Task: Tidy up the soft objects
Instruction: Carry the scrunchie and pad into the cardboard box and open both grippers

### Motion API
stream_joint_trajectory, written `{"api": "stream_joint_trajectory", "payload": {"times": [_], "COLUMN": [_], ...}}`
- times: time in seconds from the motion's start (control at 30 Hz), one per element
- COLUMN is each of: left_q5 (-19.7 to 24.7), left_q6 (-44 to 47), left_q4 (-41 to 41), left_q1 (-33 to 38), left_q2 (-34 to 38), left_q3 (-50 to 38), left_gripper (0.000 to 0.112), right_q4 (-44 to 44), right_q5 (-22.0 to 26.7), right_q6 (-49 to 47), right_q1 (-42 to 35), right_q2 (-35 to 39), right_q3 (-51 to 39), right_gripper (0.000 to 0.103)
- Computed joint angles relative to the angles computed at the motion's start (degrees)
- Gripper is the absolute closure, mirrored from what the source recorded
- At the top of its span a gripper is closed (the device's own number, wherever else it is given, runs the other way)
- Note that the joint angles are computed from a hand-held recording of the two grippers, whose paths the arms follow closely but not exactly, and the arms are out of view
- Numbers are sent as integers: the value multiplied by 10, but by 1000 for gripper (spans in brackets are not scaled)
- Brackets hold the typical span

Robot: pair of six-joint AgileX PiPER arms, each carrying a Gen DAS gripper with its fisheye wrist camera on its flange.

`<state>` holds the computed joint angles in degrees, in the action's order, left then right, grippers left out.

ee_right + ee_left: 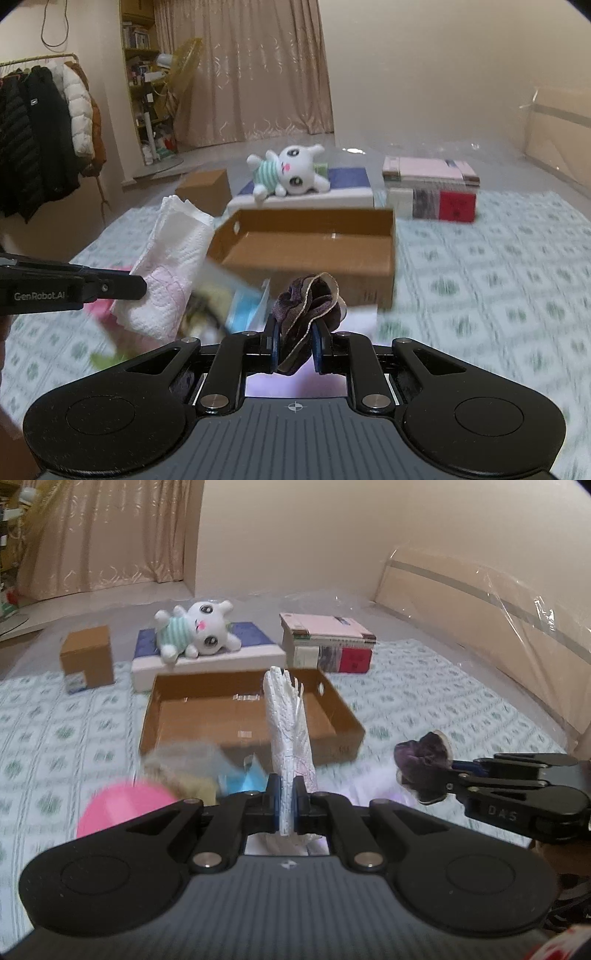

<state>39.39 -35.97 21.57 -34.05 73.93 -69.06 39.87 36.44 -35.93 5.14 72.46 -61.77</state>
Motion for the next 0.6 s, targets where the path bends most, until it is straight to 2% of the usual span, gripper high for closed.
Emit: {"api": "stream_joint_trajectory", "payload": {"times": [0.1,0.2,0.4,0.6], "left_q5": [7,35,107,186], "left_q6": [128,209,278,308], "left_q4": [-103,-162,-218,-256], "left_q1": [68,114,172,206], "left_q2": [86,176,330,439], "left_q3": [-105,-215,-402,-539], "left_gripper": [107,107,107,107], "right_q4": [-3,-20,-84,-131], "right_q5": [16,46,110,174], "right_q6": [2,35,120,188], "right_q1": [-2,2,19,26], "right_q2": [95,198,370,499], "right_q3": [-101,-221,-443,-610], "right_gripper": [86,86,86,86]}}
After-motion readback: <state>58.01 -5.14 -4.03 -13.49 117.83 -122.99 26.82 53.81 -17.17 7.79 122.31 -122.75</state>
